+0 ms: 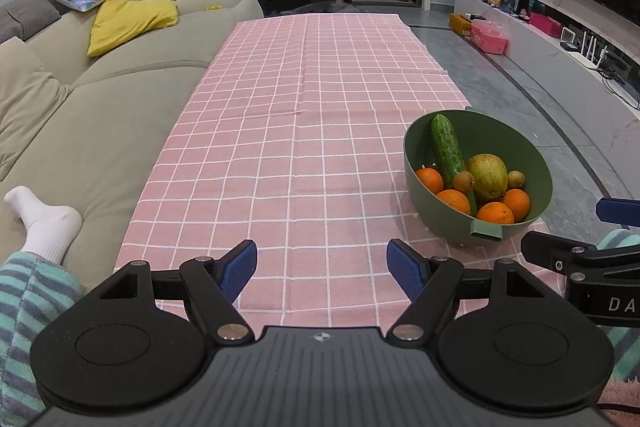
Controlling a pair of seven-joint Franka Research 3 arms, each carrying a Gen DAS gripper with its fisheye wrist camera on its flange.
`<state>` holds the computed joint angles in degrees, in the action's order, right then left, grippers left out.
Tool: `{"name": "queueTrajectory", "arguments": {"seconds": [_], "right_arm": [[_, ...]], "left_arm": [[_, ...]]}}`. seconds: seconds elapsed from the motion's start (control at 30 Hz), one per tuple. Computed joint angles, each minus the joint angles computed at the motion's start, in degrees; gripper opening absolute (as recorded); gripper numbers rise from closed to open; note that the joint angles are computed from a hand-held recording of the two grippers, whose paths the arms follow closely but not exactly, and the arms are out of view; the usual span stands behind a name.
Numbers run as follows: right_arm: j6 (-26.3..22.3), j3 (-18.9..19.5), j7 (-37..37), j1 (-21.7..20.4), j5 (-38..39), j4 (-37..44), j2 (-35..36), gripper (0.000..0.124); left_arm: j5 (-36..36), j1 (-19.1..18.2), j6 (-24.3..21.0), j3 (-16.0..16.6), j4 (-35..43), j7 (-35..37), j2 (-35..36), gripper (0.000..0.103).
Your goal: Organize fruits
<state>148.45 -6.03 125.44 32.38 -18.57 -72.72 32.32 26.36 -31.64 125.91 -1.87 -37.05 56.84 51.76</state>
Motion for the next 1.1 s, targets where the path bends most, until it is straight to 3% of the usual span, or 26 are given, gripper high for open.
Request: {"name": "queueTrajectory", "arguments": {"seconds": [1.1], "right_arm": [[0.02, 0.01, 0.12, -0.01, 0.07, -0.34, -0.22, 0.092]], "left_arm": [[-0.31, -0.72, -1.3, 0.63, 2.67, 0.3, 1.42, 0.087]]}}
